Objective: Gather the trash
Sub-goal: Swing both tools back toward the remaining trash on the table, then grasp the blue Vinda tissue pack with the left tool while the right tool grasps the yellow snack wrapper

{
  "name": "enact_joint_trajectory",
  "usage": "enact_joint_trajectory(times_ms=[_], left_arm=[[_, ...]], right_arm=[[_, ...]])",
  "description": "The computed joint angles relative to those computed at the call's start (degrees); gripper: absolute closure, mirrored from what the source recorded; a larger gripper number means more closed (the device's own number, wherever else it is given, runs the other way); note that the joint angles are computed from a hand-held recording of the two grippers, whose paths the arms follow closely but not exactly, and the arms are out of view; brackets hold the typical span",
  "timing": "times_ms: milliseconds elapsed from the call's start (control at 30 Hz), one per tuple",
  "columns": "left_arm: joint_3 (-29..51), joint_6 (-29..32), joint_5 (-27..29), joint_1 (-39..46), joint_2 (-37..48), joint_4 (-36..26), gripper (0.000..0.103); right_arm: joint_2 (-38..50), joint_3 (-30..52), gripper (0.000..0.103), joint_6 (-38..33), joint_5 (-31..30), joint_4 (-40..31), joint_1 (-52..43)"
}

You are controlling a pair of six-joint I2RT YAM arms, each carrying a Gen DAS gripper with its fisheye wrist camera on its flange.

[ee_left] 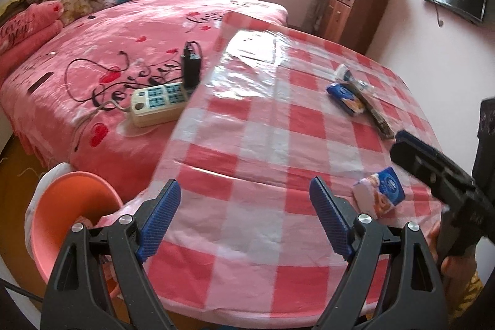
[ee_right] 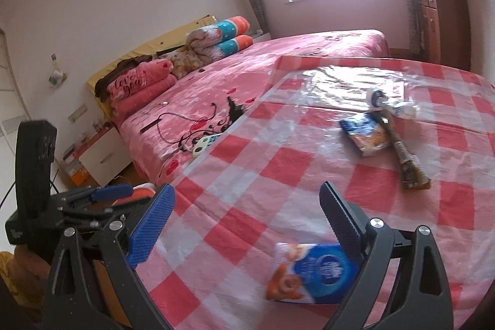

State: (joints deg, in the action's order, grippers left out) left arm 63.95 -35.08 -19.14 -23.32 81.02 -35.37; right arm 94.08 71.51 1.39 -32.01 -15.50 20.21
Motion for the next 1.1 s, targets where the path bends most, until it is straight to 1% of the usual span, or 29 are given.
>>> enact_joint_trajectory(times_ms=[200, 533, 667, 833, 1100], left_arm=[[3.9, 2.6, 1.5, -2.7, 4.6, 1.0, 0.017], [12.1, 10.8, 6.4, -7.6, 13.1, 2.7, 0.017], [16.7, 14.3, 9.7, -9.0, 18.0, 2.0, 0.017], [21.8, 18.3, 11.2, -10.1, 23.4, 0.2, 0.017], [26.6, 22.6, 16.5, -8.7, 28.8, -0.9, 0.017]], right_arm=[[2.9, 3.2, 0.01, 0.3, -1.2, -1.6, -4.8], [9.8, 10.9, 0.01, 1.8, -3.2, -5.7, -12.0], [12.9, 14.7, 0.01, 1.6, -4.3, -8.3, -14.4], [16.7, 19.3, 0.01, 0.7, -5.1, -12.3, -15.9], [20.3, 23.2, 0.01, -0.5, -4.2, -15.8, -16.3]])
